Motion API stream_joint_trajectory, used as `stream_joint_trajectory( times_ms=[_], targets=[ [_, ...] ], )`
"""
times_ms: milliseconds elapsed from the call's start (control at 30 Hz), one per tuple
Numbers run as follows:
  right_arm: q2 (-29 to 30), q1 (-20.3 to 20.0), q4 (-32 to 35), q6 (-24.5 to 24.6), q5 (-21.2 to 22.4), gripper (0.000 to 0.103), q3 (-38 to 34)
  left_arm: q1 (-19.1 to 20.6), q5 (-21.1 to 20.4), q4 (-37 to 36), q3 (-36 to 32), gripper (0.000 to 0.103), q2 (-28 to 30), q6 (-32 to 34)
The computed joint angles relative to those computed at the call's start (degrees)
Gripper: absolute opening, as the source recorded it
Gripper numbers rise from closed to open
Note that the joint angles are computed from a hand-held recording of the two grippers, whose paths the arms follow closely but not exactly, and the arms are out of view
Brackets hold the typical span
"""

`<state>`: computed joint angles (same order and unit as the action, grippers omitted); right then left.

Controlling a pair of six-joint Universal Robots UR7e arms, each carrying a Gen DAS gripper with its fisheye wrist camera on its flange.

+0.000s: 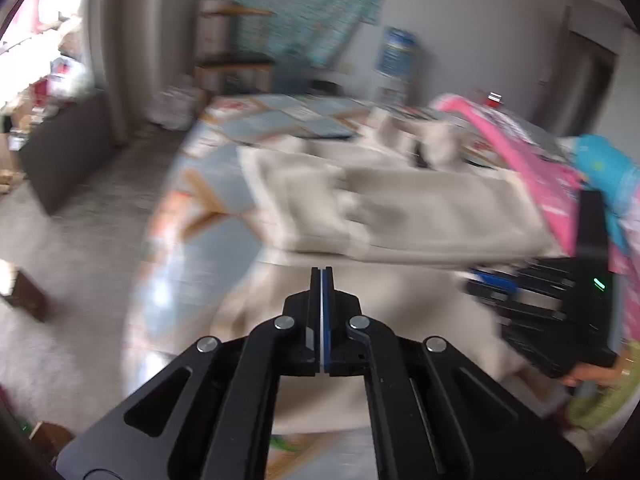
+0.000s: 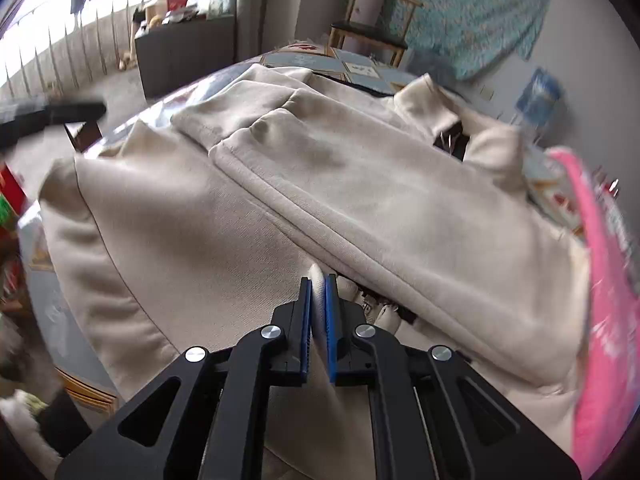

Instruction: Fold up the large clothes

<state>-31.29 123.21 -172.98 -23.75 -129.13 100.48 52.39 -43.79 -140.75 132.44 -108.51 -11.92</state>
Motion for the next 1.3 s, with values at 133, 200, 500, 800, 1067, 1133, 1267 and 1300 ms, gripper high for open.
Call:
stream_joint_trajectory(
  times_ms=[133, 200, 500, 800, 1067, 1133, 1267, 1300],
  targets=[
    [-5.64, -2.73, 6.01, 8.31, 8.67, 0.012, 1.77, 2.12, -1.45, 4.52, -1.17, 0.007, 9.61, -2.69],
    [-9.16, -3.36, 5.05, 11.56, 10.17, 0.034, 4.24, 1.11, 0.94, 1.05, 0.1, 0.007, 10.5, -1.38],
    [-19.27, -7.08, 10.04, 23.84, -1.8, 0.054, 12.41, 1.65, 1.09, 1.52, -0.45, 0.007, 10.43, -3.31],
    [-15.29, -6.45, 8.12, 20.12, -4.93, 0.017, 10.98, 0.27, 4.31, 0.78, 0.61, 0.007, 11.07, -3.82],
    [-14.53, -3.29, -3.31, 15.85, -8.53, 0.003, 10.95, 0.42, 5.72, -2.26, 1.02, 0.006, 11.88, -0.25],
    [-14.37, -3.97, -4.57, 16.36, -8.28, 0.003, 10.64, 0.69, 6.14, -3.22, 0.94, 0.005, 12.24, 0.21],
    [-12.38, -6.48, -4.38, 18.11, -9.0, 0.003, 10.37, 1.27, 6.18, -5.58, 1.05, 0.005, 12.55, 1.21],
    [-11.89, -6.94, -5.01, 18.26, -8.95, 0.003, 10.6, 1.19, 6.42, -5.91, 1.18, 0.005, 12.6, 1.71]
  ],
)
